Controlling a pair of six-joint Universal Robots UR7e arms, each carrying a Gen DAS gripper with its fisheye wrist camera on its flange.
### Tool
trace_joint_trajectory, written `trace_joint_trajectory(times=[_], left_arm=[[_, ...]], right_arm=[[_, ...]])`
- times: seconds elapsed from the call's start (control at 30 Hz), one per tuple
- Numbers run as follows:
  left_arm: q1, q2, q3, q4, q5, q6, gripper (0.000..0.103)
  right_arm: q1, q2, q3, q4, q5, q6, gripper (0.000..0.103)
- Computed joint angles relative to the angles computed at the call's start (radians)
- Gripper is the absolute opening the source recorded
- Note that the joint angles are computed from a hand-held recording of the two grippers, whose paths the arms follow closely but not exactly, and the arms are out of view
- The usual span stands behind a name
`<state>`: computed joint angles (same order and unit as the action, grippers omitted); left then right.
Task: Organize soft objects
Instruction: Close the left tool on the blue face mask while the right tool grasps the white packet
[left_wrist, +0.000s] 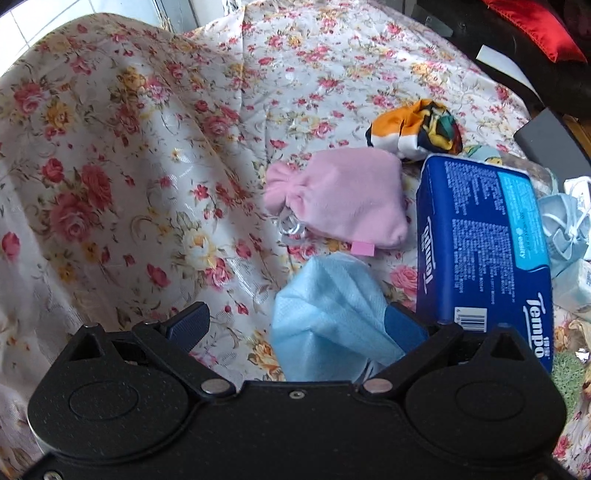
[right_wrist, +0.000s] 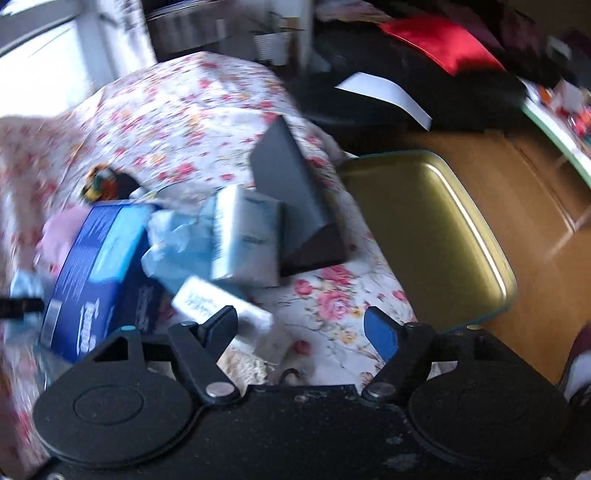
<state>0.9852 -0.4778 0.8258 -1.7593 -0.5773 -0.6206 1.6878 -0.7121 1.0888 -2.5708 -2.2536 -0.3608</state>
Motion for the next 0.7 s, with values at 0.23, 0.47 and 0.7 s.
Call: trace_joint_trajectory(times=[0.23, 0.47, 0.7], left_arm=[[0.015, 0.009, -0.038, 0.026, -0.055, -0.021, 0.099], [0.022, 0.018, -0.047, 0.04, -0.049, -0.026, 0.099], [0.029, 0.016, -0.054, 0.045, -0.068, -0.038, 0.099]], right_arm=[[0.003, 0.012, -0.053, 0.118, -0.014, 0.162, 0.075], [0.002, 0.06, -0.145, 0.247, 0.008, 0.297, 0.075], [0.019, 0.103, -0.172, 0.264, 0.029, 0.238, 0.084]])
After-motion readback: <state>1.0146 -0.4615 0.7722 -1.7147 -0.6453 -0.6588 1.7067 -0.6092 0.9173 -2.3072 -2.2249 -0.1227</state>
